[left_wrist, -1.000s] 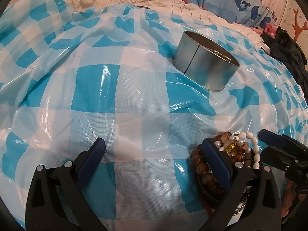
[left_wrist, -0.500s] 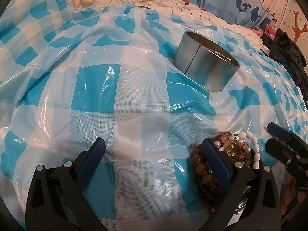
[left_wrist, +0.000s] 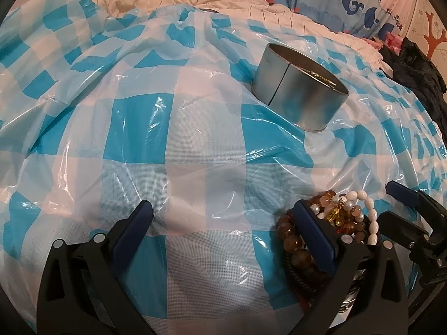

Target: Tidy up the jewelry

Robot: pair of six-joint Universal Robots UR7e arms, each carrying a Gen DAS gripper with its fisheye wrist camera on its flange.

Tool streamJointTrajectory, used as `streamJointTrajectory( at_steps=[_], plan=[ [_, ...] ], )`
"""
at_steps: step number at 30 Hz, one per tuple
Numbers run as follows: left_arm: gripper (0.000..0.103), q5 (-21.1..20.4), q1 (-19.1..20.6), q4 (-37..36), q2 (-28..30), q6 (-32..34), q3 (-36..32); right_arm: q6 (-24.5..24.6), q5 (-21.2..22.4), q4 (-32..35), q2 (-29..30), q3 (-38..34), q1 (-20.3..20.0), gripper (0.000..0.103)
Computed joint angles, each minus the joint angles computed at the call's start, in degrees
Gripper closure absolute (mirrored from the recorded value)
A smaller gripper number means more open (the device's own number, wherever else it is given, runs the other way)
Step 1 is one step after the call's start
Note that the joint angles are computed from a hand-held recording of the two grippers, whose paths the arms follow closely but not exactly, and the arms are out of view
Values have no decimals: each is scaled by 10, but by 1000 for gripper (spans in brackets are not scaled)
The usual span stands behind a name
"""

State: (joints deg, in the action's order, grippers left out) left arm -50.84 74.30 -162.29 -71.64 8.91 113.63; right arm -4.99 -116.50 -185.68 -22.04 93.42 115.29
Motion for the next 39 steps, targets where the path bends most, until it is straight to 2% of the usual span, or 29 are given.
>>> streamJointTrajectory(
  at_steps=[12,18,39],
  plan=[
    [7,58,-22,-43,12,33,15,-1,-1,0,0,0,0,7],
    [6,80,-28,-55,17,30,21,-1,-6,4,2,-3,1,7],
    [6,98,-33,-84,24,39,32,-1,-14,8,7,-9,4,7]
  ],
)
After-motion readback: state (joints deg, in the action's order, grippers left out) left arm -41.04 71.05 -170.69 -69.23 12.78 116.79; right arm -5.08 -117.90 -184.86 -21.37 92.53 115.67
